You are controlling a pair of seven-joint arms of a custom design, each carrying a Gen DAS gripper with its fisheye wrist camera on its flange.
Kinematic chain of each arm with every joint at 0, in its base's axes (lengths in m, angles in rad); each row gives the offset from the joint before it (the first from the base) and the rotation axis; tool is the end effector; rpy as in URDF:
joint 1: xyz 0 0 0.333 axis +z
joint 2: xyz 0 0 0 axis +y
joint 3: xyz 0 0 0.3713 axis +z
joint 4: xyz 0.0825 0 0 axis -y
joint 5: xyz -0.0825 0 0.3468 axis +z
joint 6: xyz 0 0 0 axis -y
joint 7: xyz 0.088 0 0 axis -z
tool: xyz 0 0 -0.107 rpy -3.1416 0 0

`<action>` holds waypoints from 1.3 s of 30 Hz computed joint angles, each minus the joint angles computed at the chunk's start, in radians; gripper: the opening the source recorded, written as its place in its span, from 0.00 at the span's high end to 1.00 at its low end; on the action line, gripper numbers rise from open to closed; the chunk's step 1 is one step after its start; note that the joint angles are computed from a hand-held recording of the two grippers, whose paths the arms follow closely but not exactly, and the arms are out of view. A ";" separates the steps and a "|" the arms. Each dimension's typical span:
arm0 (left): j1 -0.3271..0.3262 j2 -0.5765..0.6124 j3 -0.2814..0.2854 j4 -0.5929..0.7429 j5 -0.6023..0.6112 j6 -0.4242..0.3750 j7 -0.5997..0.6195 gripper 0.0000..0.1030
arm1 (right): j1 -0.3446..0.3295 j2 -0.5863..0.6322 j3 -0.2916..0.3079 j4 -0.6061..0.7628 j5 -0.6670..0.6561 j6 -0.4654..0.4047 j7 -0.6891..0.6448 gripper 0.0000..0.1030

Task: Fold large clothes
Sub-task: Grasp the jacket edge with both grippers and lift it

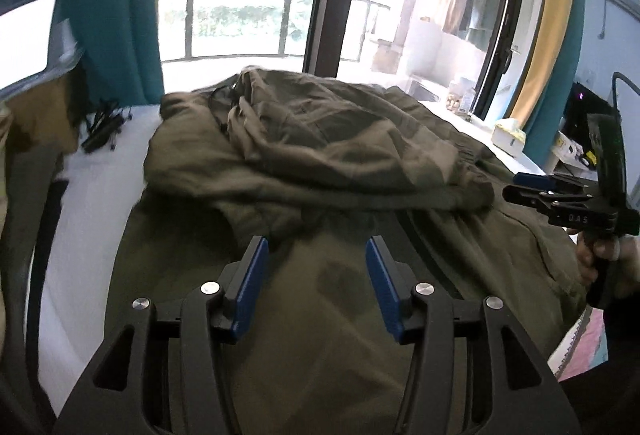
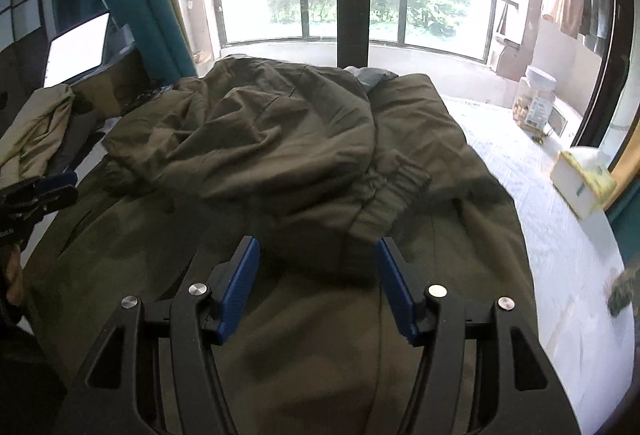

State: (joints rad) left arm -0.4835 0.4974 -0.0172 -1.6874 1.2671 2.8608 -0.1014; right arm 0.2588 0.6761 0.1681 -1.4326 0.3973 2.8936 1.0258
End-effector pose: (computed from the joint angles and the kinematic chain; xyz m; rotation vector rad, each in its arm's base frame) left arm 0.5849 -0.3772 0.4282 -1.7788 1.6973 -0.9764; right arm 0.7268 0.2611 0.4490 -2.0480 1.1536 -0.4439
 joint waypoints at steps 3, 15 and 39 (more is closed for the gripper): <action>-0.023 -0.032 0.010 -0.053 0.056 -0.006 -0.088 0.47 | -0.009 -0.045 0.009 -0.095 0.015 0.055 -0.016 0.41; 0.025 -0.196 -0.107 -0.331 0.092 -0.219 -0.279 0.48 | -0.165 -0.186 0.129 -0.445 0.124 0.316 -0.085 0.41; 0.109 -0.249 -0.165 -0.461 0.030 -0.157 -0.195 0.45 | -0.476 -0.215 0.353 -0.694 -0.159 0.458 0.118 0.85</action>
State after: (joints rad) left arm -0.3743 0.2484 -0.1821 -2.1483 1.2974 2.7036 -0.2960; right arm -0.2175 0.4611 0.5215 -2.1271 0.2379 3.3520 1.1442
